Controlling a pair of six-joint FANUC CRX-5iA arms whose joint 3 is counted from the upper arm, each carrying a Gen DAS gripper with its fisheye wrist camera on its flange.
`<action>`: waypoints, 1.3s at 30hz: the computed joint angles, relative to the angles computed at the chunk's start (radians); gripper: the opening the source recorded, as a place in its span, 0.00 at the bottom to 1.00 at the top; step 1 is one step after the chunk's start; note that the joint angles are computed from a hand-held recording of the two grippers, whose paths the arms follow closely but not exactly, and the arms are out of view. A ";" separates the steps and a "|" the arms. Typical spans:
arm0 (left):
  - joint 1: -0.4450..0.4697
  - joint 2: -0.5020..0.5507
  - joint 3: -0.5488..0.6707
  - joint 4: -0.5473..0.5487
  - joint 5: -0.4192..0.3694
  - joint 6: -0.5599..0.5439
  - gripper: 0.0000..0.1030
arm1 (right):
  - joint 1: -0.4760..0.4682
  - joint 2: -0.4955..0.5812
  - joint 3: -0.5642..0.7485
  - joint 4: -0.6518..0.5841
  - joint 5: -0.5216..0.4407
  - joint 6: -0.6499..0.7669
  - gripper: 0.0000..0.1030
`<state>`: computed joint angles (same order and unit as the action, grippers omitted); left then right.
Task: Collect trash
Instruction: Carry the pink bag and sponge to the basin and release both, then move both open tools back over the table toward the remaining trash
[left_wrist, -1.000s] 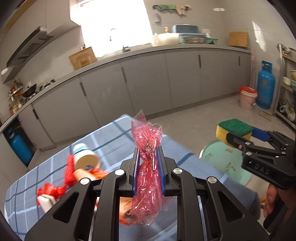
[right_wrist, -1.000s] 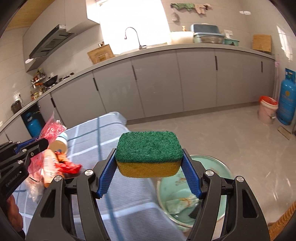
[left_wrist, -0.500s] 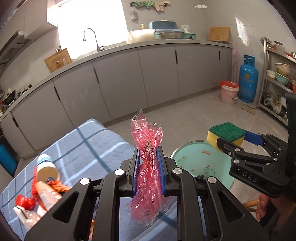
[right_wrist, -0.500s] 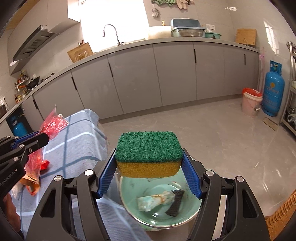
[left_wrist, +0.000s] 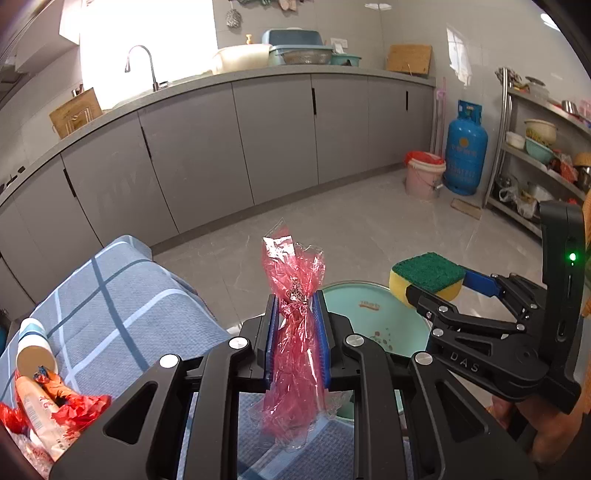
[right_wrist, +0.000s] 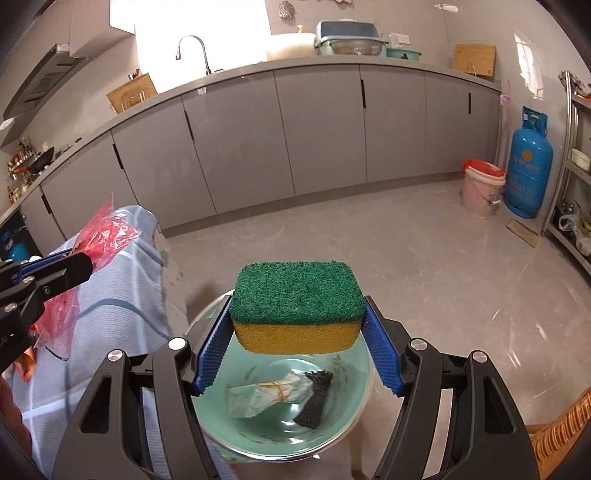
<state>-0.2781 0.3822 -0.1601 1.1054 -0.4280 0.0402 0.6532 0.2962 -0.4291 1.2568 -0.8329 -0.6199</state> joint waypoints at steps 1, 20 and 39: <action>-0.004 0.004 0.003 -0.005 0.000 0.003 0.19 | -0.004 0.001 -0.001 -0.003 0.002 0.004 0.66; -0.016 0.037 0.019 0.017 0.027 -0.016 0.63 | -0.033 -0.011 -0.047 0.013 0.018 -0.085 0.80; -0.018 -0.058 -0.074 0.168 0.206 -0.101 0.83 | 0.024 -0.030 -0.039 0.015 -0.026 -0.105 0.86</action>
